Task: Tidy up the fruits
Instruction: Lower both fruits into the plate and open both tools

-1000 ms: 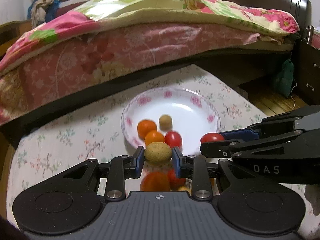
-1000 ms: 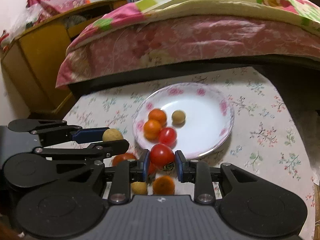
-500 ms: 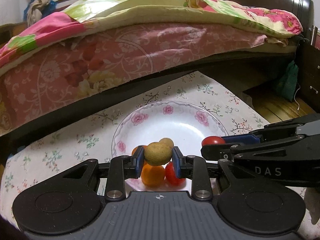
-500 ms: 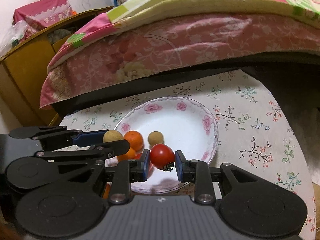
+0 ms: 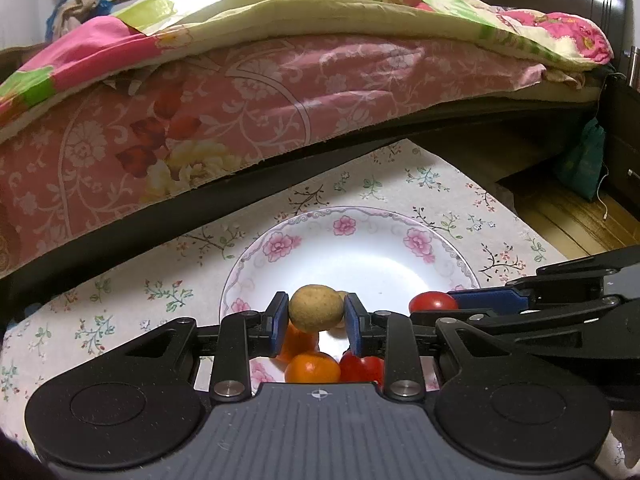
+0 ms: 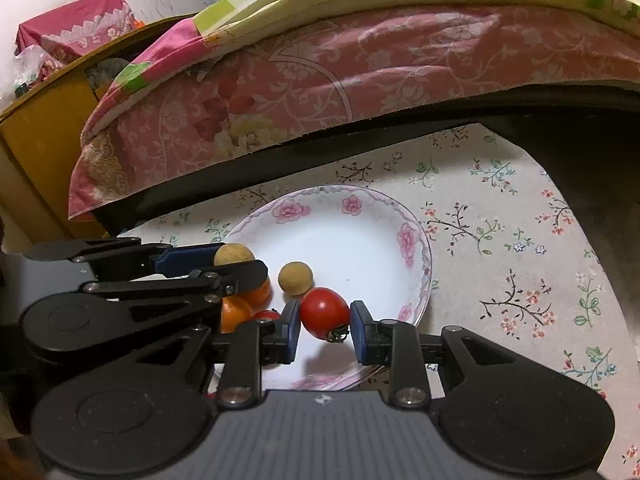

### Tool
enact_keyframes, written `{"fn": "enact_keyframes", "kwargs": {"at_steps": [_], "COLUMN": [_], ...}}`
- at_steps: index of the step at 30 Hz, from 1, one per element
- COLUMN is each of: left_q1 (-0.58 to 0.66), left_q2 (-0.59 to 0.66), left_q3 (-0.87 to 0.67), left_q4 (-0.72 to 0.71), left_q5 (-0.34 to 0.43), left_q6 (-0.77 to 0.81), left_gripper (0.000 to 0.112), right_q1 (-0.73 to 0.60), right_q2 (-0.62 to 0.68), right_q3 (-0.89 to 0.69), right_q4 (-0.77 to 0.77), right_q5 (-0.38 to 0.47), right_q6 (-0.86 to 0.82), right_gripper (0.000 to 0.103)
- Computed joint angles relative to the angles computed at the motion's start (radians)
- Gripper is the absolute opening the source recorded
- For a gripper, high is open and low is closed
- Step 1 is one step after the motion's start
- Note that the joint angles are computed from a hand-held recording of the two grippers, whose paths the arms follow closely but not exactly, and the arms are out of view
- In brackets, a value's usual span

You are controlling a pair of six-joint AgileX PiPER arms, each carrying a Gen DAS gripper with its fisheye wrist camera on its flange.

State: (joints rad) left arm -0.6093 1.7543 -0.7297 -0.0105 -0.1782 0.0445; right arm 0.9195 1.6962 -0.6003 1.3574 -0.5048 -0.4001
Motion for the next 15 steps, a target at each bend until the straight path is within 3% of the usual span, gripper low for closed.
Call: {"fn": "enact_keyframes", "kwargs": {"at_steps": [15], "left_q1": [0.000], "left_q2": [-0.004], "left_q3": [-0.005], "left_q4": [-0.066], "left_q5": [0.004], "left_q6": [0.065], "left_gripper": [0.041], "right_q1": [0.010], "right_q2": [0.001], "right_q3": [-0.006], "right_q4": [0.029], "right_q5": [-0.015], "right_q6": [-0.030], "right_gripper": [0.028]}}
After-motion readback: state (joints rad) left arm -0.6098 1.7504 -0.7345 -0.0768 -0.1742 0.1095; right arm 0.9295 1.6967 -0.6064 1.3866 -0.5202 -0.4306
